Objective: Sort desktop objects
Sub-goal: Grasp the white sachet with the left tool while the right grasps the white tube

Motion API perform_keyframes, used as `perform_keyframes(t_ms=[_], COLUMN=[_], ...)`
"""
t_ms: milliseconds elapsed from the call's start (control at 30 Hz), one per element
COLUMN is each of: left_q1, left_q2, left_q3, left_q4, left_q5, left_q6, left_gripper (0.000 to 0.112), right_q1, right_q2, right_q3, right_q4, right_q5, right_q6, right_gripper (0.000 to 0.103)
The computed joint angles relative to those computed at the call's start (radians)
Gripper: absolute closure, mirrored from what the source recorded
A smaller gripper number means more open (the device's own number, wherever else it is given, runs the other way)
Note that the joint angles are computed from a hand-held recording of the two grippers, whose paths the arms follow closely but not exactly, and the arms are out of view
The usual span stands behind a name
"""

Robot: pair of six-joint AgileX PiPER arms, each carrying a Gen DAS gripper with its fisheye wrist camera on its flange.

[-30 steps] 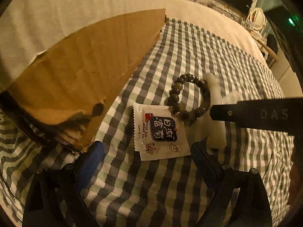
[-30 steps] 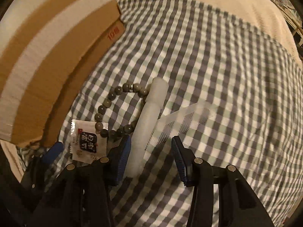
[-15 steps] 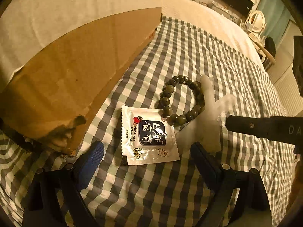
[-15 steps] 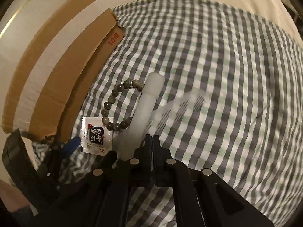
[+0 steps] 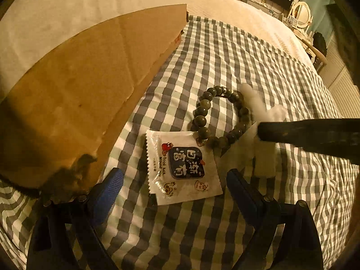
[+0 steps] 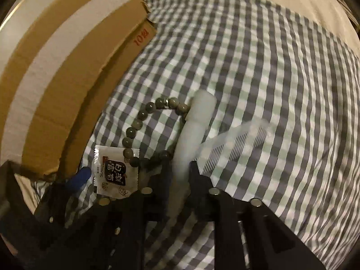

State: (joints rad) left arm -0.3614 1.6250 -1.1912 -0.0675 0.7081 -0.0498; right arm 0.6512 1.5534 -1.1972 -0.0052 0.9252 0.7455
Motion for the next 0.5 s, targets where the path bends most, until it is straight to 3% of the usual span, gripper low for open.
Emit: perform_keyframes(t_ms=[100,167,267,300,500], left_q1=[-0.024,-0.011,-0.001,0.005,0.035], left_q2=[0.028,0.030,0.026,0.023,-0.006], left_q3=[-0.027,-0.036,-0.043,-0.042,-0.040], left_q4=[-0.002,-0.024,-0.016,-0.035,-0.074], left_q5=[-0.007,-0.002,0.014,0.016,0.061], left_q6=[-0.006,-0.010,-0.020,0.009,0.082], left_gripper=[0.017,0.025,0.052,0.066,0.070], right_q1=[-0.004,-0.006,-0.024,-0.036,-0.060], right_q2=[-0.062,-0.101,-0.165,-0.193,-0.252], right_q3=[0.042,0.062,0.121,0.152,0.196], right_q4=[-0.020,-0.055,-0.067,-0.052,-0.043], right_q5=[-0.019,0.000,0.012,0.006,0.034], right_q6=[0.021,0.043,0.059,0.060,0.034], right_gripper=[0.091,0.091,0.091,0.091,0.091])
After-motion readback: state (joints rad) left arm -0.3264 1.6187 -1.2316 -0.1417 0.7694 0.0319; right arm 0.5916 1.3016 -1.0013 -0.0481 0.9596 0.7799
